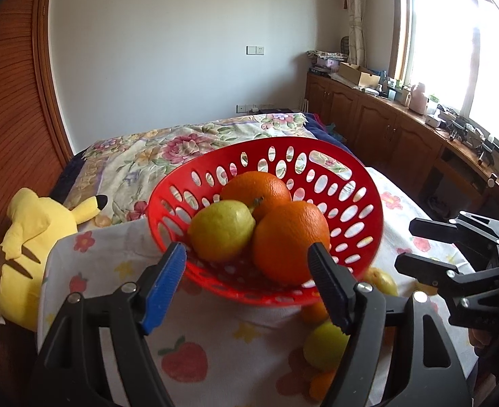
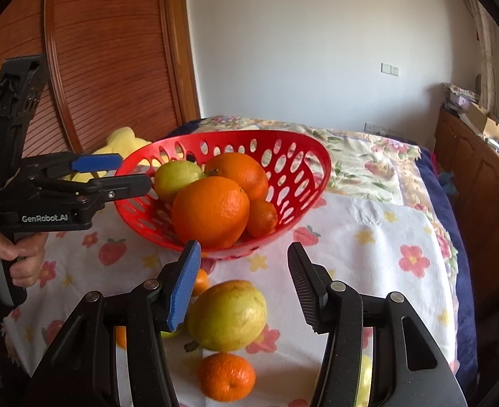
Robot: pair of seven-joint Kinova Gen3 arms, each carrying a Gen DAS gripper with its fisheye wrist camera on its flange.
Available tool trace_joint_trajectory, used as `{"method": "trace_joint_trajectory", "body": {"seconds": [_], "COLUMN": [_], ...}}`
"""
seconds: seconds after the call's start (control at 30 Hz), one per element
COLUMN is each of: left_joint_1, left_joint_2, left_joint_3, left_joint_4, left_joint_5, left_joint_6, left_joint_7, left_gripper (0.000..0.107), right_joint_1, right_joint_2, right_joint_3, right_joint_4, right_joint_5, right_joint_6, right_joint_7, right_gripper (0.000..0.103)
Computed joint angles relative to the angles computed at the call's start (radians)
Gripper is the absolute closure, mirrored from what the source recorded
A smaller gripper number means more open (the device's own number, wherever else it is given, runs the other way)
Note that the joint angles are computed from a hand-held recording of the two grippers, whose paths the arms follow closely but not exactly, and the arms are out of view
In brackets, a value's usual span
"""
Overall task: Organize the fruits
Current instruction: 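Open the left tool to drop the pomelo while the right tool releases the mandarin, then lower the right tool onto the large yellow pomelo and grasp it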
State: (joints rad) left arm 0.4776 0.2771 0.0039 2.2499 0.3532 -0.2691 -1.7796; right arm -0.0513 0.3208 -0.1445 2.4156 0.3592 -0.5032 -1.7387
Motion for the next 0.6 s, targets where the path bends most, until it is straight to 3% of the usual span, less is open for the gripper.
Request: {"method": "trace_joint_trajectory", "body": {"seconds": [0.17,0.43,0.6], "left_joint_1": [0.075,0.095,0.047], "left_joint_2": [-0.041,-0.062,-0.043], "left_joint_3": [-0.042,-0.011,0.061], "left_joint_4": [0.054,0.12,0.176], "left_joint_5": [0.107,0.26,0.209], "left_joint_6": [-0.028,-0.081,-0.135], "left_joint_7": [-0.072,-0.165,-0.08], "left_gripper": [0.03,0.03,0.03], "right_joint_1": [0.009,0.025,0.012], "right_joint_2": [-0.012,-0.021,-0.023], "right_joint_3": [-0.001,0.003,0.022], "right_joint_4": [0.041,0.086,0.129], "right_joint_5": [0.011,0.036,0.003], "right_joint_6": [-0.024,-0.058,-0.087], "right_joint_7": [-0.008,-0.032,-0.006], "right_gripper": [0.049,0.049,0.048]}}
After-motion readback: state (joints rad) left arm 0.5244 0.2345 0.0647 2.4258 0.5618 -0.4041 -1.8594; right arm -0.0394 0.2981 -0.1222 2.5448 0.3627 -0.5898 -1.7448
